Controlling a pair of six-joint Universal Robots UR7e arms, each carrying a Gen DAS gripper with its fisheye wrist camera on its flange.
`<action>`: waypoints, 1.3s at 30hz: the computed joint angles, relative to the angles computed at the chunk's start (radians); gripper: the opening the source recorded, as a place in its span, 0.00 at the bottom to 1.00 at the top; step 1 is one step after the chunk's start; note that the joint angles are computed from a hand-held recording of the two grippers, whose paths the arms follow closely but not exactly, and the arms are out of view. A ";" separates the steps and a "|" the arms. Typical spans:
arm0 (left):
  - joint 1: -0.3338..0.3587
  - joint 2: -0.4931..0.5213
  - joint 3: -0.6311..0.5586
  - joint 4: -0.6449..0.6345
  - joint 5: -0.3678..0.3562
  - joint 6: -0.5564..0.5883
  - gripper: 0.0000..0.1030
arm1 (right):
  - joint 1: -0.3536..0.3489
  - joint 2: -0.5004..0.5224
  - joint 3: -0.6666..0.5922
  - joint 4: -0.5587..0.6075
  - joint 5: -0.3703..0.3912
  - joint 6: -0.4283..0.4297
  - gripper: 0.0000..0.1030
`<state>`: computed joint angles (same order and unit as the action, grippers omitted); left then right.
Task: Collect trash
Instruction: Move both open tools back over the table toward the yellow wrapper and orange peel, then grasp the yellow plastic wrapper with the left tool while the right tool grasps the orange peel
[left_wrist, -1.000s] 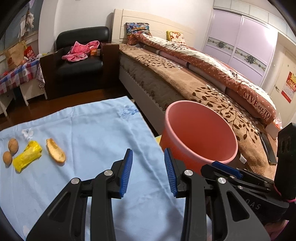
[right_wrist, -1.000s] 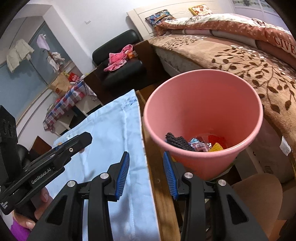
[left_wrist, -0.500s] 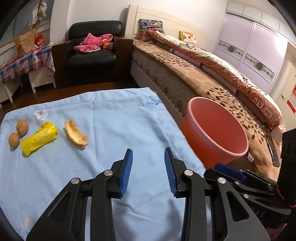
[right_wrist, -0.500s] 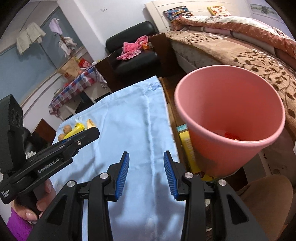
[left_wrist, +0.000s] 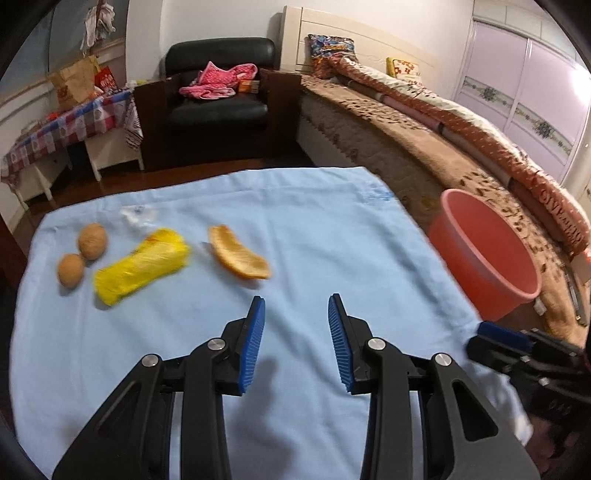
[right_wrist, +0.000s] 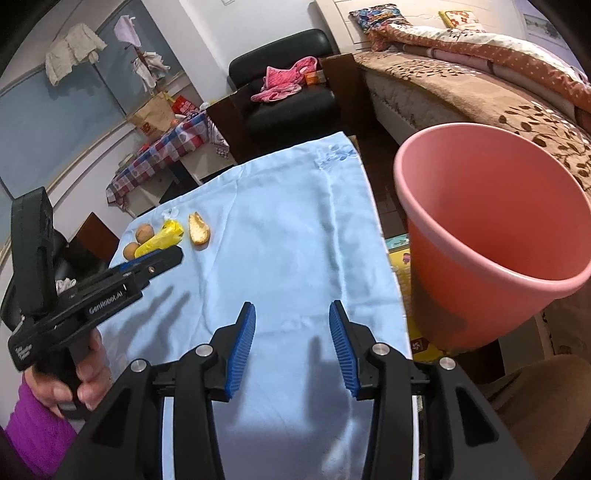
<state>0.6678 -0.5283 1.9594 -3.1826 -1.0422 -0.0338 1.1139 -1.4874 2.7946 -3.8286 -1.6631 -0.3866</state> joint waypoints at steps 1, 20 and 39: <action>0.009 -0.005 0.000 -0.003 0.014 0.021 0.35 | 0.005 0.006 -0.004 0.002 -0.004 -0.002 0.40; 0.189 -0.045 -0.093 0.036 0.056 0.378 0.35 | 0.134 0.118 -0.118 0.117 -0.072 0.014 0.43; 0.224 0.003 -0.148 0.023 0.060 0.468 0.34 | 0.274 0.256 -0.332 0.233 -0.122 -0.010 0.43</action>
